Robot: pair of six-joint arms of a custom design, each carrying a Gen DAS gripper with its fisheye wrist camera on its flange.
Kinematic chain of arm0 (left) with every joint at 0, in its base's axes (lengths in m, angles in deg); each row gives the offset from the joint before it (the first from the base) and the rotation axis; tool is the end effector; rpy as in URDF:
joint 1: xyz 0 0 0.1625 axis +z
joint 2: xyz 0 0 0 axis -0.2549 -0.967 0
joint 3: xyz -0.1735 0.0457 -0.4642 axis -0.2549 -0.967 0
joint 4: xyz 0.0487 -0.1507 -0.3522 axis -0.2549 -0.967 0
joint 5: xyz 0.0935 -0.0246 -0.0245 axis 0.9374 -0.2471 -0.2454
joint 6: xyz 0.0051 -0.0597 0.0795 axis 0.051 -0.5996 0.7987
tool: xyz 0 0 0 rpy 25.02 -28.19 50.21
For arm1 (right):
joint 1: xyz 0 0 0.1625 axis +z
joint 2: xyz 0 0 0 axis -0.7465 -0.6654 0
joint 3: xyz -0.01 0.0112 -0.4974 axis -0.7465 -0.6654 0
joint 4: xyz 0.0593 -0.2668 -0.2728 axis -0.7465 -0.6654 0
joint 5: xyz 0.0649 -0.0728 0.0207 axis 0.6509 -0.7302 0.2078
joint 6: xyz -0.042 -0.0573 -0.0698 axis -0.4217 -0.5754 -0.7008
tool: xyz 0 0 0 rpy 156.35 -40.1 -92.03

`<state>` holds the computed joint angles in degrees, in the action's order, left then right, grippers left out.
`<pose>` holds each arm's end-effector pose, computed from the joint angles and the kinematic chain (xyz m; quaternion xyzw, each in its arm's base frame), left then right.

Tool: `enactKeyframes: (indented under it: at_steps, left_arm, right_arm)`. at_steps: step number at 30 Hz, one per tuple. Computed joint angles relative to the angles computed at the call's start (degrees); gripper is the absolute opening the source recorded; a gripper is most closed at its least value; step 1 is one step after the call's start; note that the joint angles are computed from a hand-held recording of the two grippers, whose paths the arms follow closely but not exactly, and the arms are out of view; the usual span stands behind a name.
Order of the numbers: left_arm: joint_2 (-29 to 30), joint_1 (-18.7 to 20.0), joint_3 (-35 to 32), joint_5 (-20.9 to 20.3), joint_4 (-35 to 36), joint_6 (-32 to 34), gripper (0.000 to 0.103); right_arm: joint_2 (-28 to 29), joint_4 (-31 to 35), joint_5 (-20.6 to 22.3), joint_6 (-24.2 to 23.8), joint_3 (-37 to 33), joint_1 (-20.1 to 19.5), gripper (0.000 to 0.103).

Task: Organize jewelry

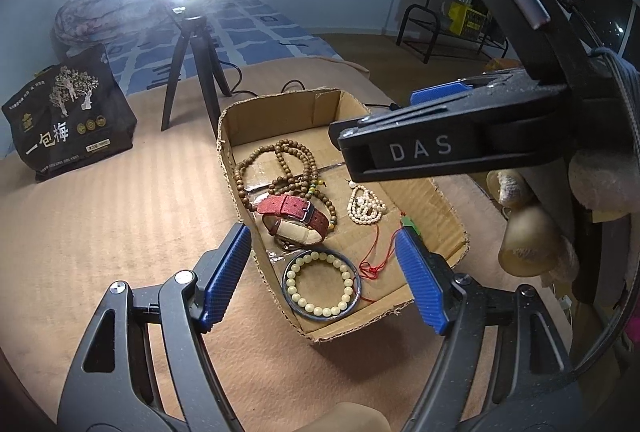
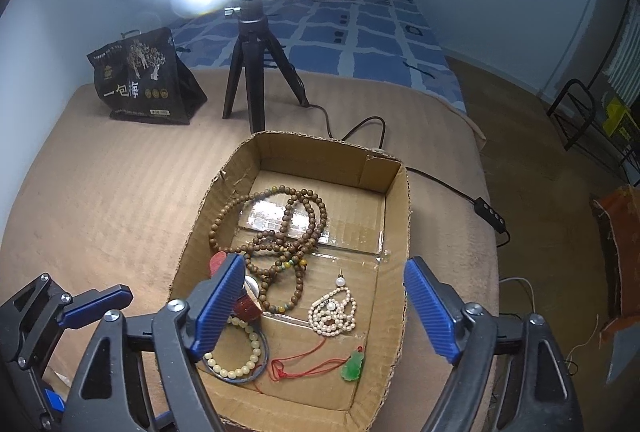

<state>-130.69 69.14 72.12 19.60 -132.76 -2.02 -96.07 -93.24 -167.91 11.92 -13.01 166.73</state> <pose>-0.1791 -0.6173 0.3350 0.0472 0.8730 -0.3710 0.3130 0.5193 -0.7901 0.0286 0.4490 -0.8455 0.0815 0.2773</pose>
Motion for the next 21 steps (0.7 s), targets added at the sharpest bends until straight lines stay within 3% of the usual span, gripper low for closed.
enactKeyframes:
  at_steps: [9, 21]
  left_arm:
    - [-2.55, -2.05, 2.09, 2.56, 0.70, -1.56, 0.077]
    - [-10.03, -7.51, 9.12, 7.93, 4.32, -6.55, 0.077]
  right_arm:
    - [-3.83, -5.70, 0.50, 0.30, 7.39, 0.87, 0.086]
    - [-13.10, -20.89, 2.26, -0.92, 26.20, 2.69, 0.088]
